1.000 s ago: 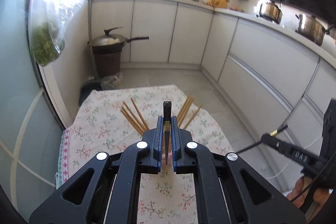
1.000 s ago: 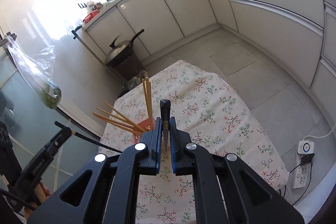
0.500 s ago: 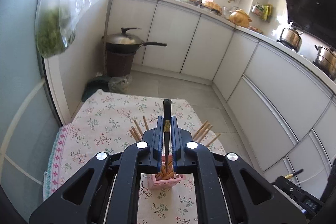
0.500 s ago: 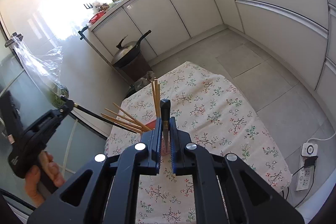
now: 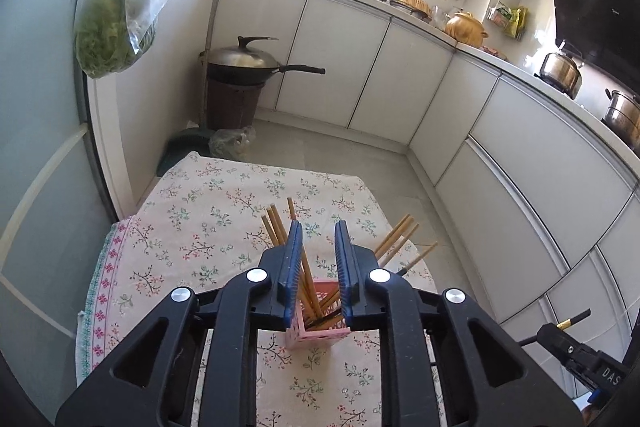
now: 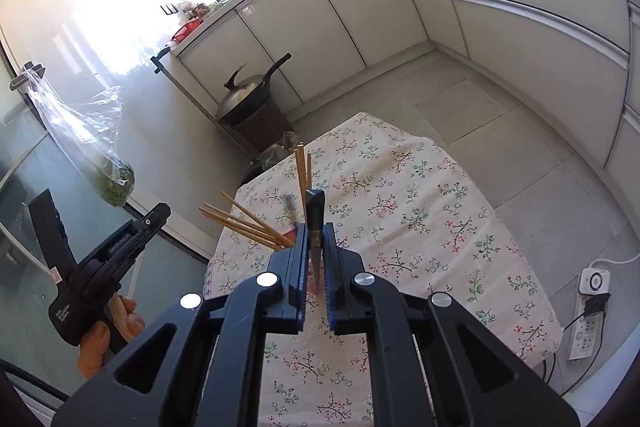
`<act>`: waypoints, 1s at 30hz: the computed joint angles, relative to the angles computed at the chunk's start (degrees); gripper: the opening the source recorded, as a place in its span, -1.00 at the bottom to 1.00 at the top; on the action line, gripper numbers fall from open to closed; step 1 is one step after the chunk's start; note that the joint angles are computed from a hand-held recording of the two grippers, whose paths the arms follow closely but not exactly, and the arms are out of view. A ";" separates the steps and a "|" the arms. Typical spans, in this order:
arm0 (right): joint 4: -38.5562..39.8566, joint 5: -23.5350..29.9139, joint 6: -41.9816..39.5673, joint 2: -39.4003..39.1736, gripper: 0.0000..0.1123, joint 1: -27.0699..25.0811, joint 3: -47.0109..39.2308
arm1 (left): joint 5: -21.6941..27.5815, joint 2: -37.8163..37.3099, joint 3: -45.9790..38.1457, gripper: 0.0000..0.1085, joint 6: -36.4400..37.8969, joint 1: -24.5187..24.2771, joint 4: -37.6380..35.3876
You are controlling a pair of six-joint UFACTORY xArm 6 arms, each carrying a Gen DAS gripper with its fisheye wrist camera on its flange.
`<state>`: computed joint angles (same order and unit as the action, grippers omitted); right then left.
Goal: Organize utensils
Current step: 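Lower both held black chopsticks into the pink holder and open both tools, then pull both open tools back from the pink holder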
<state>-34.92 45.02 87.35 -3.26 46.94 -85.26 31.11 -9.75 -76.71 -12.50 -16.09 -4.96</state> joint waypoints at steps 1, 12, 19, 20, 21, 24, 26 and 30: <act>-0.12 0.06 0.10 0.18 -0.87 0.05 -0.26 | 0.30 -0.06 0.06 -0.65 0.20 0.00 -0.19; -0.52 2.20 -2.41 6.08 -0.87 -0.06 -9.18 | 0.33 -1.13 0.85 -0.56 0.45 1.16 -0.74; 0.25 3.59 -5.82 14.92 -0.87 -1.70 -20.65 | 0.28 -0.83 0.17 -0.48 1.60 2.25 -3.30; 0.83 3.62 -6.46 16.22 -0.87 -1.96 -22.15 | 0.42 -0.67 -0.01 -0.48 1.72 2.34 -3.60; 1.43 3.89 -7.25 17.93 -0.87 -2.21 -24.12 | 0.68 -0.43 -0.31 -0.48 1.94 2.43 -3.99; 3.75 3.96 -10.48 23.36 -0.81 -3.17 -29.76 | 1.08 0.09 -0.96 -0.47 2.07 2.46 -4.66; 6.31 4.06 -12.82 26.78 -0.80 -3.99 -33.23 | 1.23 0.18 -1.15 -0.47 2.38 2.27 -4.91; 7.41 1.66 -13.31 26.82 -0.77 -4.77 -32.16 | 0.11 -0.70 -0.16 -0.47 3.07 1.75 -4.03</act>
